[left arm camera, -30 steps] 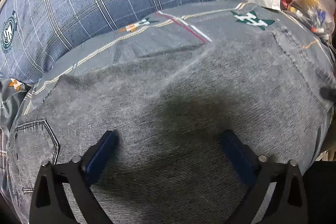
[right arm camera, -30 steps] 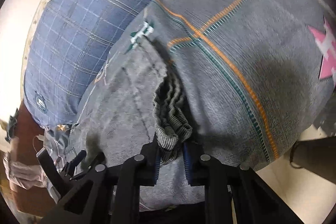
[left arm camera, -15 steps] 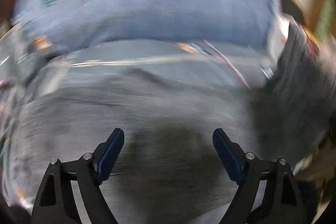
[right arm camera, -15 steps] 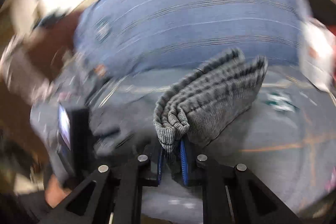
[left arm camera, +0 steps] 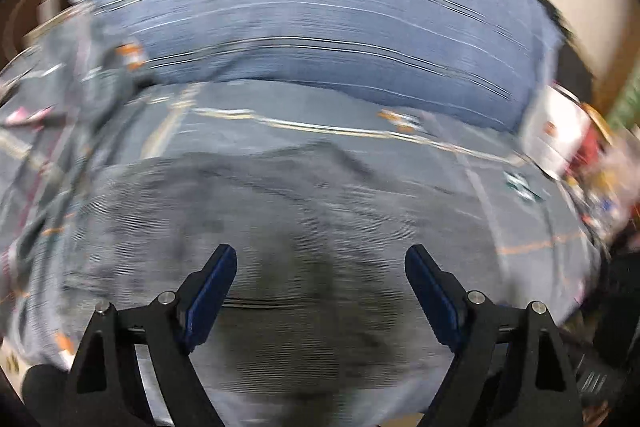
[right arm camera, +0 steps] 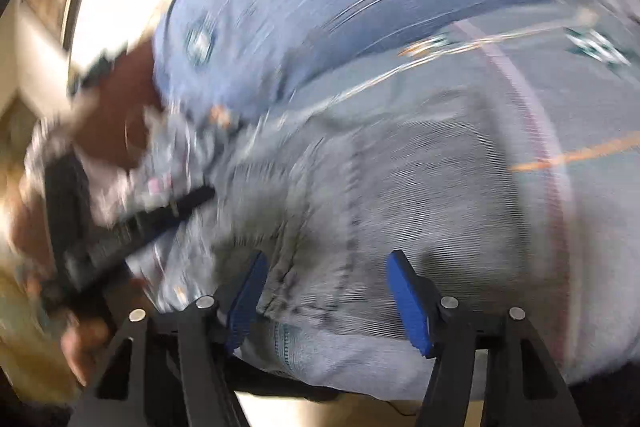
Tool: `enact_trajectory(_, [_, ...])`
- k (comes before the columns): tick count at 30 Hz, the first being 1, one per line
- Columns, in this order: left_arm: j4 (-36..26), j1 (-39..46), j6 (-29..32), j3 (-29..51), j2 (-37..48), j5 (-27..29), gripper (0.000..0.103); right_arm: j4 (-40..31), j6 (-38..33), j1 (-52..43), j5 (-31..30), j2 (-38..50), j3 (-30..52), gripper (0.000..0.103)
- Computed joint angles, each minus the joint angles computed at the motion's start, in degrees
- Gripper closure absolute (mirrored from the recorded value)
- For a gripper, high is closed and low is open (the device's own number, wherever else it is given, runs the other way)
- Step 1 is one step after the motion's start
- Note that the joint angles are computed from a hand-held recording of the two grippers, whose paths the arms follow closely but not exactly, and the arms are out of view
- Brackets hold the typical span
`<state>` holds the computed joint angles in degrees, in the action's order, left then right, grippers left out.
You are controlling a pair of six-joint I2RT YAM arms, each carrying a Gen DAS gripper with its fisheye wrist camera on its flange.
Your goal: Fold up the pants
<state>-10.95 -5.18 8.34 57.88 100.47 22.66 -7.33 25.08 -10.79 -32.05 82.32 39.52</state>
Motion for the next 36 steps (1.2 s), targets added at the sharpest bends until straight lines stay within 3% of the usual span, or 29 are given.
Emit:
enact_trajectory(3, [2.81, -6.84, 1.26, -1.04, 1.98, -5.61, 0.016, 4.97, 5.37, -8.11, -8.29, 2.34, -3.51, 0.037])
enact_trajectory(6, [1.59, -12.81, 3.28, 3.11, 12.81, -18.86, 0.014, 3.05, 4.24, -10.74, -12.33, 10.55, -2.39, 0.041])
enact_trajectory(8, [7.44, -12.84, 4.96, 0.06, 12.54, -19.21, 0.009, -0.31, 3.08, -12.12, -13.78, 12.83, -0.32, 0.046])
enact_trajectory(10, [5.78, -12.84, 4.32, 0.54, 12.33, -19.36, 0.009, -4.48, 1.30, -13.15, -13.76, 11.02, 3.00, 0.045])
enact_trajectory(13, [5.84, -12.75, 4.69, 0.36, 12.02, -19.22, 0.008, -3.58, 1.90, -12.55, -15.98, 12.01, 8.64, 0.045])
enact_trajectory(17, [5.84, -11.97, 5.22, -0.10, 11.09, -18.48, 0.007, -3.43, 3.19, -10.74, -22.02, 26.44, 22.28, 0.045])
enact_trajectory(20, [8.55, -12.49, 4.80, -0.40, 13.12, -18.60, 0.006, -6.94, 3.49, -9.97, -18.19, 38.48, 32.99, 0.046])
enact_trajectory(21, [9.42, -12.72, 4.70, -0.60, 13.54, -18.62, 0.005, -4.96, 5.50, -10.03, -18.70, 40.34, 33.33, 0.053])
enact_trajectory(23, [10.38, -12.43, 4.92, -1.30, 13.28, -18.11, 0.004, -0.04, 10.37, -11.22, -21.32, 40.94, 31.51, 0.054])
enact_trajectory(27, [12.12, -12.43, 4.45, -2.26, 13.03, -18.08, 0.002, -2.72, 6.49, -10.18, -19.31, 36.92, 32.24, 0.048])
enact_trajectory(30, [12.63, -12.46, 4.29, -2.65, 12.77, -17.97, 0.002, -7.57, 2.95, -10.23, -13.64, 39.59, 37.30, 0.045])
enact_trajectory(33, [12.90, -12.34, 4.19, -2.80, 12.64, -17.40, 0.002, -3.40, 8.01, -12.14, -17.54, 41.61, 36.31, 0.047])
enact_trajectory(36, [12.23, -12.47, 4.01, -2.65, 12.30, -17.42, 0.002, -5.92, 6.01, -11.05, -14.52, 36.28, 33.40, 0.046])
